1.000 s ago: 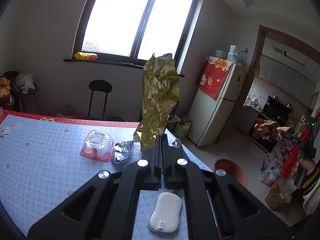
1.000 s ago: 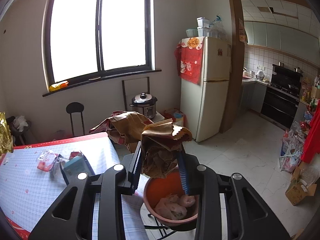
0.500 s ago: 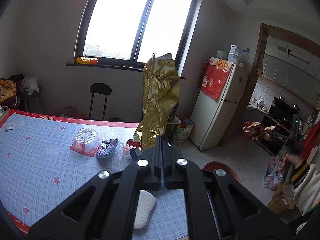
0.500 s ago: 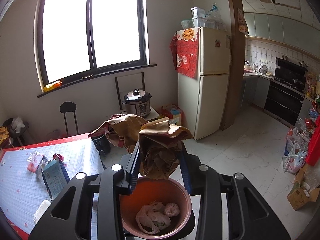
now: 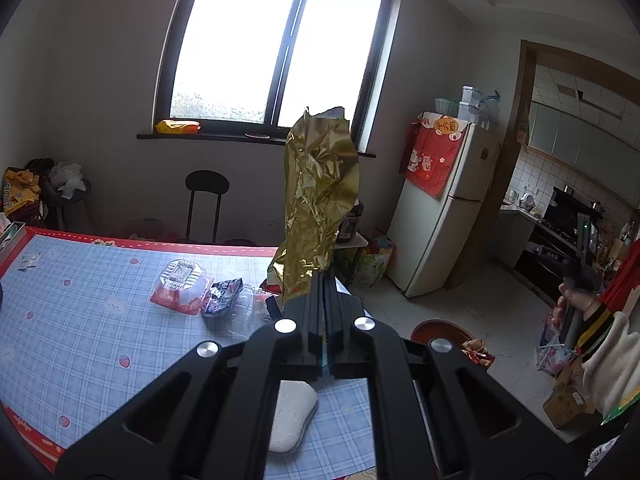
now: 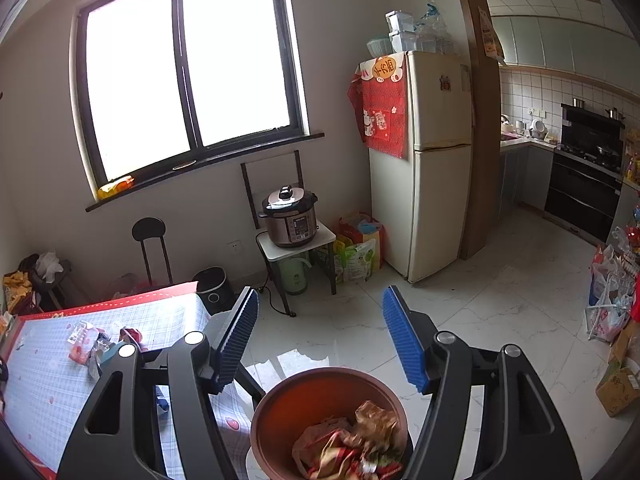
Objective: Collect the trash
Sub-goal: 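Carry the gold foil over the bucket and open the left gripper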
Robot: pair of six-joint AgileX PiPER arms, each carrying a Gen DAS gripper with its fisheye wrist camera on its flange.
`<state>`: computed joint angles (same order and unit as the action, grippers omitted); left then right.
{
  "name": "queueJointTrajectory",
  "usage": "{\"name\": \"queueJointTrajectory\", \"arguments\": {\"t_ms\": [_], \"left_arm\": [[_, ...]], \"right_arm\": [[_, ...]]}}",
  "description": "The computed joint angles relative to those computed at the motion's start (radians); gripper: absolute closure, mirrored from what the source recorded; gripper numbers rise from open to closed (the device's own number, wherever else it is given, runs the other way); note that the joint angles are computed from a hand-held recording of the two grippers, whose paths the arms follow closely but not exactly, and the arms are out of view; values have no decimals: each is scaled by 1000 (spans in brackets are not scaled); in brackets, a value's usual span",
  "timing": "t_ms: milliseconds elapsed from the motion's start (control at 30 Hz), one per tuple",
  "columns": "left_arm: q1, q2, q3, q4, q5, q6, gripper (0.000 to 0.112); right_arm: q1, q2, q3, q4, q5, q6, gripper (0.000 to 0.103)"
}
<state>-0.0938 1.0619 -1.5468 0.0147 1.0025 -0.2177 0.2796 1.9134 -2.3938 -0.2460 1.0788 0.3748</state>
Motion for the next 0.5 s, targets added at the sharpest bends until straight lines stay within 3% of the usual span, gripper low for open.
{"name": "queueJointTrajectory", "arguments": {"t_ms": [33, 167, 267, 500], "left_arm": [[18, 8, -8, -32, -1, 33, 107], [118, 46, -36, -200, -1, 190, 107], [179, 86, -67, -318, 7, 299, 107], [179, 217, -187, -485, 29, 447, 107]], "right_arm": [[6, -15, 10, -13, -7, 11, 39], [43, -100, 90, -94, -30, 74, 19], [80, -153, 113, -160, 7, 133, 6], [227, -275, 158, -382, 119, 227, 6]]}}
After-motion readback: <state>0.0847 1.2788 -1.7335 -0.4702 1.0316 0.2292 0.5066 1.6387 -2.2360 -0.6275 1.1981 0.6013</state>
